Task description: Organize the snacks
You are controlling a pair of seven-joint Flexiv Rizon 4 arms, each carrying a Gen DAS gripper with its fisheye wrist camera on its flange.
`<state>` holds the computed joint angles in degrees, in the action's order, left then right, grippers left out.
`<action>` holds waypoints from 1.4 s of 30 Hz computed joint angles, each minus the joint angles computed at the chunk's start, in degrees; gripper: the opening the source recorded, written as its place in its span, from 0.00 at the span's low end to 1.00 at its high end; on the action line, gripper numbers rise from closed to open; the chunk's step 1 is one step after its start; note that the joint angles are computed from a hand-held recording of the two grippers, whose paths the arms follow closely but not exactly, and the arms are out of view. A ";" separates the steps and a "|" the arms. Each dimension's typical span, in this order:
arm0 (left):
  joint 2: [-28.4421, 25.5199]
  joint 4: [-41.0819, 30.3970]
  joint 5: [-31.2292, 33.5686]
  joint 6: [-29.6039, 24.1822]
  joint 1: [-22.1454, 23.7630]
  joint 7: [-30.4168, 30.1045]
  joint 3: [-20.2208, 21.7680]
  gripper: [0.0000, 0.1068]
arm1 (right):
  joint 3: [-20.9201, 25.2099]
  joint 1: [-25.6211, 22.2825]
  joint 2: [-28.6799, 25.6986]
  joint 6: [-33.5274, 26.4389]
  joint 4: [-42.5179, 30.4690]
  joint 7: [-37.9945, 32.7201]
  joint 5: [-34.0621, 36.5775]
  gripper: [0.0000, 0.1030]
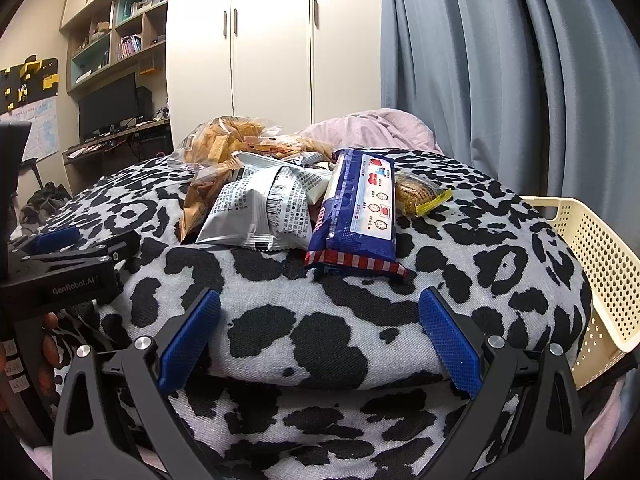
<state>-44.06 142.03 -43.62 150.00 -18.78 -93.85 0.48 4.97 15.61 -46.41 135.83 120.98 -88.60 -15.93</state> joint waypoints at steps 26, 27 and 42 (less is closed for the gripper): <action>3.84 0.36 1.37 -7.41 -0.30 4.31 1.26 0.92 | 0.60 0.23 3.46 -8.32 -0.59 1.83 0.86 0.98; 4.03 0.30 1.17 -7.63 -0.68 5.09 1.34 0.92 | 0.30 0.61 3.58 -7.53 -0.35 1.55 1.54 0.98; 7.53 -4.44 2.89 -14.07 -0.84 13.02 1.12 0.92 | -1.02 0.33 6.23 -8.16 -1.62 3.74 4.30 0.98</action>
<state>-36.53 137.59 -40.73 135.93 -19.63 -80.83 1.60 3.96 15.93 -40.18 127.66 119.37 -84.87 -11.63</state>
